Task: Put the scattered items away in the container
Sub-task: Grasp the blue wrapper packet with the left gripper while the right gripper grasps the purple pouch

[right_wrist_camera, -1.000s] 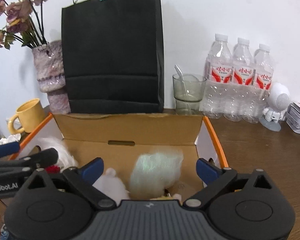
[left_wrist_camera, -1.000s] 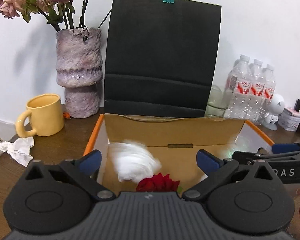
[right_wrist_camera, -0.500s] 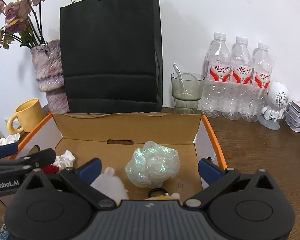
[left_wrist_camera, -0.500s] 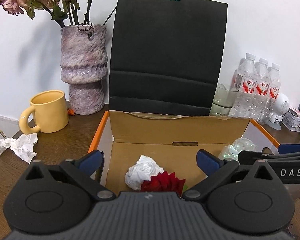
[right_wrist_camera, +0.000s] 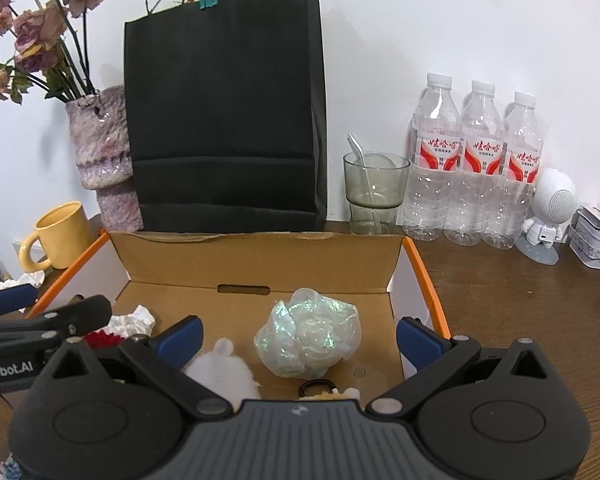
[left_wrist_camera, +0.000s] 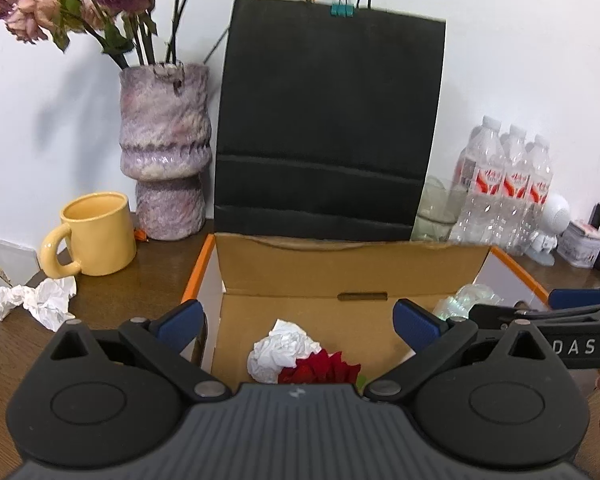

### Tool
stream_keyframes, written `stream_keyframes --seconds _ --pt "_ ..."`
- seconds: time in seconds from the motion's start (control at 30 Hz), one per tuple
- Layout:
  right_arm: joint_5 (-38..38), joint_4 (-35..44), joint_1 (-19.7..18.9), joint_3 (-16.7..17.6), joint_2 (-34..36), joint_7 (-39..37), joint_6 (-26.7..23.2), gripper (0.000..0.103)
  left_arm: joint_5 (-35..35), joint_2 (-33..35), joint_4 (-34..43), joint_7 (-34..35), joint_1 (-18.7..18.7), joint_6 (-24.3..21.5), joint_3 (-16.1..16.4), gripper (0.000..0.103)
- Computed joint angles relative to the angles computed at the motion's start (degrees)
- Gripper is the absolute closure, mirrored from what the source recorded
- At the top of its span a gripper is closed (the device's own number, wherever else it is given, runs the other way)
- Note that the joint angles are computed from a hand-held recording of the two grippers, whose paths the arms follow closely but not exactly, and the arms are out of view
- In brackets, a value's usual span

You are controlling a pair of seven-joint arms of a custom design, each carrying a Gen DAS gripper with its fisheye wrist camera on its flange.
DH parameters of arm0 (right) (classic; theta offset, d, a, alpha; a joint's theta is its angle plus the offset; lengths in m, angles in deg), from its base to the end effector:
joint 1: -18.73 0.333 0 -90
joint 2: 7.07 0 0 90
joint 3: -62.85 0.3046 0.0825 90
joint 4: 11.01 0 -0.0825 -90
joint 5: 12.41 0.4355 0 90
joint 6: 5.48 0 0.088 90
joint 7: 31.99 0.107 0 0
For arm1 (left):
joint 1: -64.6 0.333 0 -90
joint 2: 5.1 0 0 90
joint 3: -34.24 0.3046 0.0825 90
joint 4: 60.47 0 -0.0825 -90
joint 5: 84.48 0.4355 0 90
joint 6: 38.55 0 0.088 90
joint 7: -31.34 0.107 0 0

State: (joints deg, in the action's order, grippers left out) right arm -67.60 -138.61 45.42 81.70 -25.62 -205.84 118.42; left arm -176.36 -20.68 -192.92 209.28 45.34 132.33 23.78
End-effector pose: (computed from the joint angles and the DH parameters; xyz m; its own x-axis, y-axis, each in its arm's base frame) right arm 0.3950 0.3698 0.5127 -0.3679 -0.9281 -0.0571 -0.5064 0.2515 -0.8248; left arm 0.4927 -0.2044 0.4702 -0.5811 -0.8094 0.0848 -0.4131 0.2035 -0.8877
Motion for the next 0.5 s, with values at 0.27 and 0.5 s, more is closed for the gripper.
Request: stream_keyframes --seconds 0.27,0.5 --pt "-1.71 -1.57 0.82 2.55 -4.43 1.83 -1.75 0.0 -1.67 -8.75 -5.46 0.41 0.71 -6.15 3.2 0.0" --pt "-0.09 -3.15 3.01 5.87 -8.29 2.09 -7.04 0.0 0.74 -17.25 -12.29 0.87 1.62 -9.35 5.82 0.0"
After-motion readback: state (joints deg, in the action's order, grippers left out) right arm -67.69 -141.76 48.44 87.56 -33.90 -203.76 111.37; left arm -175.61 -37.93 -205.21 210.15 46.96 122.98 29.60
